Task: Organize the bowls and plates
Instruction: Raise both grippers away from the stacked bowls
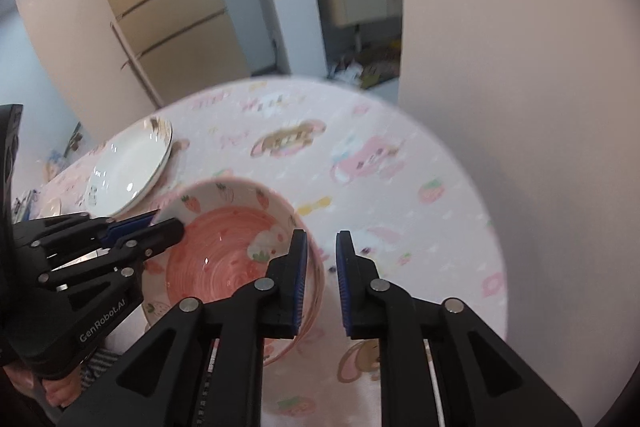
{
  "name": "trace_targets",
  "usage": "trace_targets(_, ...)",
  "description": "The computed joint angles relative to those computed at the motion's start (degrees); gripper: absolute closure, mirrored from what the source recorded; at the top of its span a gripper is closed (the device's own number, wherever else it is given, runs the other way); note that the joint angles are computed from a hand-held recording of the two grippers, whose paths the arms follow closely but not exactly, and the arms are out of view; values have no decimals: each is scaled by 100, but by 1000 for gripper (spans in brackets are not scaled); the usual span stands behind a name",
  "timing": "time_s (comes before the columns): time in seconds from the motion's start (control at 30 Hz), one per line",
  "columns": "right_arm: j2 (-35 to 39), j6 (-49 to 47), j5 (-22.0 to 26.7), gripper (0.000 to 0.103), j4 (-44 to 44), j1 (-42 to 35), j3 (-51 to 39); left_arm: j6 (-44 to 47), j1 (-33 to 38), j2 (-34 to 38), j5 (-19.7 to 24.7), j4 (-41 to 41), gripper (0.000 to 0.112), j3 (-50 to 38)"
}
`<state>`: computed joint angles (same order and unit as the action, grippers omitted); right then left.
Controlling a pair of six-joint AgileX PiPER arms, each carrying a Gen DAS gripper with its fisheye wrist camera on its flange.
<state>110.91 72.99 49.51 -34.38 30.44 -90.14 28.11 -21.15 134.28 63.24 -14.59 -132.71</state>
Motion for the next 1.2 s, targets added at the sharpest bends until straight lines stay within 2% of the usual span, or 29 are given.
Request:
trace_targets(0.07,-195,150,51,85,-185,94,95,144,3,-573,-606,-35,62,803)
trace_targets(0.1,-308,193,64,82,-257,138,145,299,50,-920,-993,-214,56,1276)
trace_targets(0.13,-425,240,110,79,-359,200,180,440,122,-1144,-1165,-467,49,1530)
trace_targets(0.23,-662,393,505,73,-776,471,105,552,358,-1481,-994,-982,46,1603)
trace_targets(0.3,-773,459,741,70,-987,651,-30,567,483,-1780,-1047,-1109,45,1719)
trace_targets(0.37,-881,493,885,67,-1187,838,-177,640,552,-2368,-1700,-987,43,2294)
trace_targets(0.43,-944,445,1033,64,-1399,1043,-372,648,795,-2787,-2009,-1167,37,2553)
trace_targets(0.5,-961,425,1199,63,-1602,1258,-576,848,1238,-3042,-1748,-1780,36,2523)
trace_targets(0.57,-965,399,1317,60,-1796,1483,-766,1096,1606,-3318,-1676,-2198,27,2623)
trace_targets(0.63,-926,400,1410,58,-1947,1674,-945,1369,1947,-3698,-1837,-2432,27,2887)
trace_targets(0.8,-648,399,1509,55,-2249,2073,-1491,1762,2714,-4098,-1666,-2828,27,3145)
trace_targets(0.93,-180,379,1296,52,-2170,2146,-2086,2499,3697,-4281,-1365,-3444,26,3649)
trace_targets(1.1,747,-207,1221,52,-1854,2191,-3376,2626,4396,-4017,-1331,-3762,26,3624)
trace_targets(1.17,918,-147,945,50,-1956,2242,-3539,2638,4539,-3955,-1431,-3626,26,3606)
trace_targets(1.2,982,-42,811,45,-2050,2274,-3567,2842,4659,-4014,-1487,-3709,26,3735)
